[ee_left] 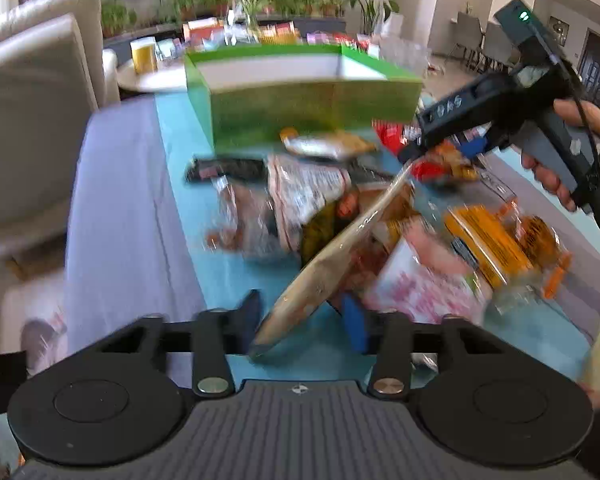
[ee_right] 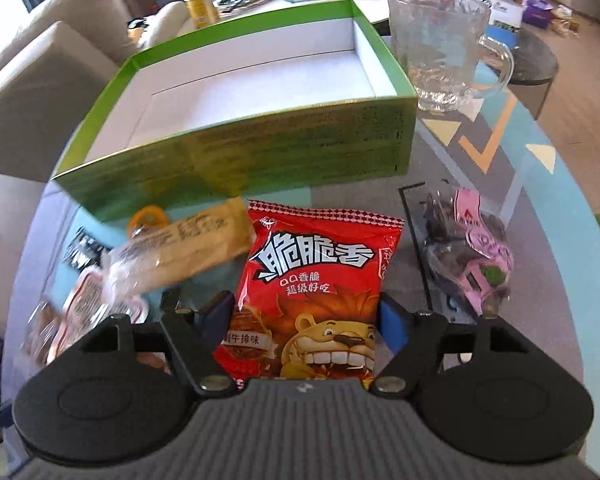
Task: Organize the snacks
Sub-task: 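Lift the cream stick with the left tool while the right tool grasps the red chip bag, then lower both held snacks into the green box and open both tools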
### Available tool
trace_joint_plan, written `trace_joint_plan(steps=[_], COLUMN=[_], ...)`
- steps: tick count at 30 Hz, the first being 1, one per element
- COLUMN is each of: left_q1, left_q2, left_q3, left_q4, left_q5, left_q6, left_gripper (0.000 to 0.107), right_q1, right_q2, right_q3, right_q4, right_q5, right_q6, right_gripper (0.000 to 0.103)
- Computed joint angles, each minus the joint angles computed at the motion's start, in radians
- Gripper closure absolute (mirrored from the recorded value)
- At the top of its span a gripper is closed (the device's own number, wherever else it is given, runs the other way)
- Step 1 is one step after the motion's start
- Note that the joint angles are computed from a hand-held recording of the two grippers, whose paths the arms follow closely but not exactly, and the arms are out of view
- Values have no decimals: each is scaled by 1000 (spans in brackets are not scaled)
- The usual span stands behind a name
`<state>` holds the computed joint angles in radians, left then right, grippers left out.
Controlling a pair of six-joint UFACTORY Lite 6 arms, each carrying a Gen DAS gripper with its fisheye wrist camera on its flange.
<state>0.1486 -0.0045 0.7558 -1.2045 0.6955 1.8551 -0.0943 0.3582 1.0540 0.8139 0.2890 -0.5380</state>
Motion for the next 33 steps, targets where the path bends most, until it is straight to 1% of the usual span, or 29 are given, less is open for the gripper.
trace_joint_plan(steps=[2,3,5,8,11,14,16,18,19,22,23,28,30,31,33], left_q1=[2,0,2,7,15,-21,-65,-135,-181,-291,-324,-440,-461,-466,-469], left_q2=[-44,-74,-128,-212,-288,-343,-342,-306,-275,-174,-129,85,167,215,296], left_q3=[-46,-73,-101,-122,-120,-106,-77,-25,12,117,162,380,471,525,615], left_q4=[-1,-8,10,-9,-50,-107,-165,-218,-245,-335,-369,-429,-354,-274,-142], left_q5=[-13,-21,-7,14,59,41,5,-70,-124,-257,-294,-439,-466,-470,-471], left_q6=[15,30,12,-9,-30,-61,-80,-120,-146,-156,-146,-115,-196,-284,-425], left_gripper=[82,85,90,91,91,91,91,91,91,91,91,91,91,91,91], right_q1=[-13,-17,-24,-32,-40,-53,-66,-79,-82,-89,-91,-94,-96,-97,-88], right_q2=[-48,-74,-133,-214,-296,-319,-314,-307,-304,-283,-270,-177,-127,-97,-43], right_q3=[-50,-73,-120,-174,-220,-216,-204,-190,-180,-131,-106,18,70,97,153], right_q4=[60,75,132,218,306,389,443,480,488,529,541,586,616,630,603], right_q5=[-11,-19,-32,-37,-42,-40,-32,-24,-24,-20,-18,-30,-32,-35,-53], right_q6=[-78,-100,-175,-286,-393,-476,-524,-561,-567,-608,-623,-691,-729,-746,-720], right_gripper=[46,46,46,46,47,47,47,47,47,47,47,47,47,47,47])
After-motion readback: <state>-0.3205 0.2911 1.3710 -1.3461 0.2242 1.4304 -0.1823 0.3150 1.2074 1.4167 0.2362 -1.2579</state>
